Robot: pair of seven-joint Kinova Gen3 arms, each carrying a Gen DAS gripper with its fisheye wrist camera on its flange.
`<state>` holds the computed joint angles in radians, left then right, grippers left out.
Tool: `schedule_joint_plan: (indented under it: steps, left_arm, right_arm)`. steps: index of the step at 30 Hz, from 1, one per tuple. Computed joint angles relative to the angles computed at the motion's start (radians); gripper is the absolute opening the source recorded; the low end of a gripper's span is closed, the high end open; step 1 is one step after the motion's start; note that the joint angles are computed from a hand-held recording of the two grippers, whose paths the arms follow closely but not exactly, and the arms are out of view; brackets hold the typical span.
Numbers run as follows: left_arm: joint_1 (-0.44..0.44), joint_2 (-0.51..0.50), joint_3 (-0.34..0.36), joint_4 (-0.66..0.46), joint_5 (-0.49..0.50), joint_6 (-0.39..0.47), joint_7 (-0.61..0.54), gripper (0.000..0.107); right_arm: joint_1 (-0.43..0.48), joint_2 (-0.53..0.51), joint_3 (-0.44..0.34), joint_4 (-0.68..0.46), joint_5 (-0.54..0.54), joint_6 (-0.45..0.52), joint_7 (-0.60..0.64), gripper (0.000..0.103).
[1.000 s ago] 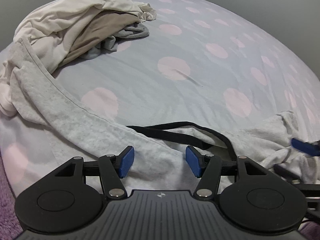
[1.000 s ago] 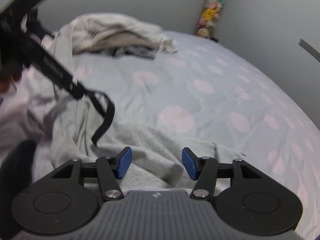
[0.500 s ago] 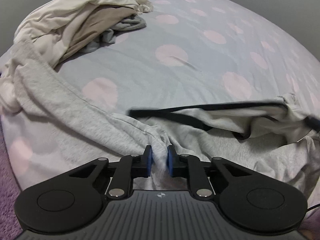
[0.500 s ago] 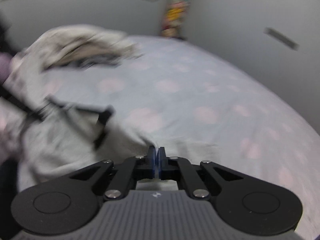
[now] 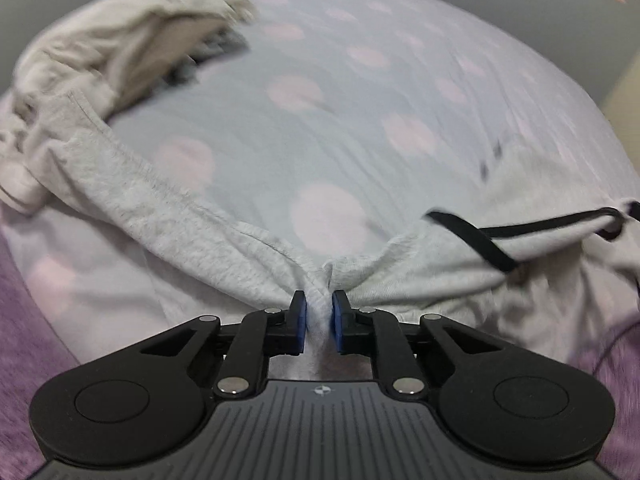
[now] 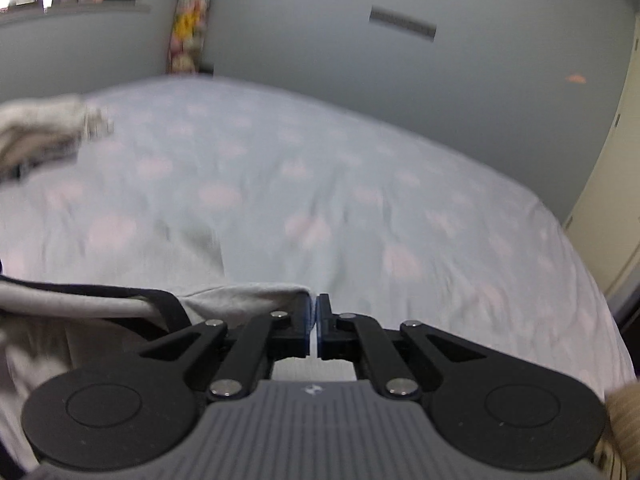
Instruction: Fold clothes
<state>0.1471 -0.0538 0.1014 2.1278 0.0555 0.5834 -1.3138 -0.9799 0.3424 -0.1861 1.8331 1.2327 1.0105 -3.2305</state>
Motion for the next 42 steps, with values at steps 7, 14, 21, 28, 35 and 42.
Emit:
schedule_joint_plan:
  steps: [7, 14, 21, 28, 35, 42]
  left_arm:
    - [-0.008, -0.011, -0.013, 0.005, 0.04, 0.04, -0.067, 0.034]
    - [-0.196, -0.056, 0.159, -0.01, 0.073, 0.099, -0.163, 0.044]
    - [-0.296, -0.106, 0.21, -0.04, 0.223, 0.115, -0.447, 0.05]
    - [-0.374, -0.009, 0.26, -0.083, 0.298, 0.113, -0.73, 0.05]
    - [-0.246, 0.193, 0.029, -0.119, 0.516, 0.213, -1.002, 0.049]
    - [-0.263, 0.159, -0.055, -0.042, 0.768, 0.229, -1.176, 0.012]
  right_arm:
    - [0.044, 0.006, 0.006, -0.017, -0.173, -0.037, 0.059, 0.003]
    - [0.033, 0.035, 0.035, -0.041, -0.242, -0.051, 0.104, 0.003]
    - [0.033, 0.034, 0.048, -0.053, -0.274, -0.05, 0.13, 0.003]
    - [0.028, 0.035, 0.054, -0.057, -0.279, -0.05, 0.138, 0.003]
    - [0.027, 0.037, 0.056, -0.056, -0.277, -0.055, 0.133, 0.003]
    - [0.022, 0.025, 0.062, -0.036, -0.252, -0.07, 0.098, 0.003]
